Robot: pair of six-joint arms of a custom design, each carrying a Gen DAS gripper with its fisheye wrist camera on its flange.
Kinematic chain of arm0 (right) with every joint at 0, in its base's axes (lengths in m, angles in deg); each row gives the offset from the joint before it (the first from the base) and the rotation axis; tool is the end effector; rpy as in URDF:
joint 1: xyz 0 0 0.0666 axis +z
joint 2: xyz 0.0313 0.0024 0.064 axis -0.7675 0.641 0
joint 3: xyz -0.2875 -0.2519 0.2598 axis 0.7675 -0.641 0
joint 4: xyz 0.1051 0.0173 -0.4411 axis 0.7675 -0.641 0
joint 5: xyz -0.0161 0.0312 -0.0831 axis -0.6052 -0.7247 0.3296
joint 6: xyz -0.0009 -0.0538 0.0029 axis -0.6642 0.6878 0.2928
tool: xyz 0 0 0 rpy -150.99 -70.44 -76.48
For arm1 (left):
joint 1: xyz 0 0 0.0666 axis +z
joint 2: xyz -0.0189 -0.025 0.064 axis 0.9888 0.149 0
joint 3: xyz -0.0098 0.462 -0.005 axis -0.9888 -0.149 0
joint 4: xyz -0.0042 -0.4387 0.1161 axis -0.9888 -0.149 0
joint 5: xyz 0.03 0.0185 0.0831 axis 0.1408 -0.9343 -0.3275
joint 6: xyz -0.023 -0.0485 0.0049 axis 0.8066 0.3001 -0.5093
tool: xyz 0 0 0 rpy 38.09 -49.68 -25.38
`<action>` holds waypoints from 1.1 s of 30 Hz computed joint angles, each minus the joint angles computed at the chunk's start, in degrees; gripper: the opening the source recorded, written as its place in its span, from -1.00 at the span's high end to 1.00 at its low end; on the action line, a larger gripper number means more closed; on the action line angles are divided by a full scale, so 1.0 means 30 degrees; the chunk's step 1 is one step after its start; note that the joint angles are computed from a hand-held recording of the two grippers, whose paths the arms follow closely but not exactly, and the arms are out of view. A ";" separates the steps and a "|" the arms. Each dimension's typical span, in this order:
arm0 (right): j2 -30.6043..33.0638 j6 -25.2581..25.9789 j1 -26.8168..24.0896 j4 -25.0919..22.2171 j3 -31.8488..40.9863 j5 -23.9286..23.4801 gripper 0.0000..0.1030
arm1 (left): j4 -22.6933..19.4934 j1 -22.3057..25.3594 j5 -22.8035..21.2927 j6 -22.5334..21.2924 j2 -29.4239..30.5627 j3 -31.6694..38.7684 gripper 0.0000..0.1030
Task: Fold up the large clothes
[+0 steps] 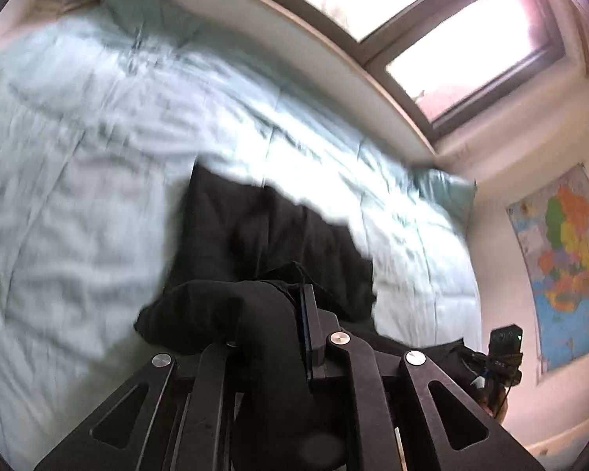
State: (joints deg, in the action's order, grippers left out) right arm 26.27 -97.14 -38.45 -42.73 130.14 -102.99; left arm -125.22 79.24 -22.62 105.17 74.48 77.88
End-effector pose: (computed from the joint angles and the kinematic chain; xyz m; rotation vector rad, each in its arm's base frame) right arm 0.2674 0.0735 0.6369 0.2902 2.4984 1.0283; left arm 0.3838 -0.0353 0.6321 -0.1192 2.4513 -0.9185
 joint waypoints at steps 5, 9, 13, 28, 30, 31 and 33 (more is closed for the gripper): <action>0.2181 0.0403 -0.2594 0.1556 0.1391 -0.0705 0.50 | 0.1456 -0.0348 -0.1003 0.1086 0.2907 0.2192 0.68; 0.4664 0.0175 -0.2974 0.2054 0.2002 -0.0063 0.45 | 0.1219 -0.1124 -0.2674 0.1340 0.5539 0.3440 0.68; 0.7022 -0.0381 -0.3016 0.2822 0.1500 0.0403 0.43 | 0.0689 -0.1511 -0.3921 0.1566 0.8054 0.3689 0.65; 0.8379 -0.0826 -0.3525 0.2979 0.1047 -0.1795 0.30 | -0.0625 -0.0891 -0.0507 -0.0775 0.9235 0.3706 0.49; 0.7996 -0.0206 -0.3771 0.2240 0.1578 -0.2602 0.06 | -0.0957 -0.0247 0.1559 -0.1462 0.8548 0.3590 0.34; 0.7786 0.0118 -0.3834 0.1818 0.1900 -0.2577 -0.03 | -0.1226 0.0037 0.2335 -0.1686 0.8237 0.3576 0.18; 0.7311 0.1093 -0.3895 0.0805 0.2663 -0.1805 -0.34 | -0.1242 0.0458 0.2880 -0.2169 0.7399 0.3395 -0.22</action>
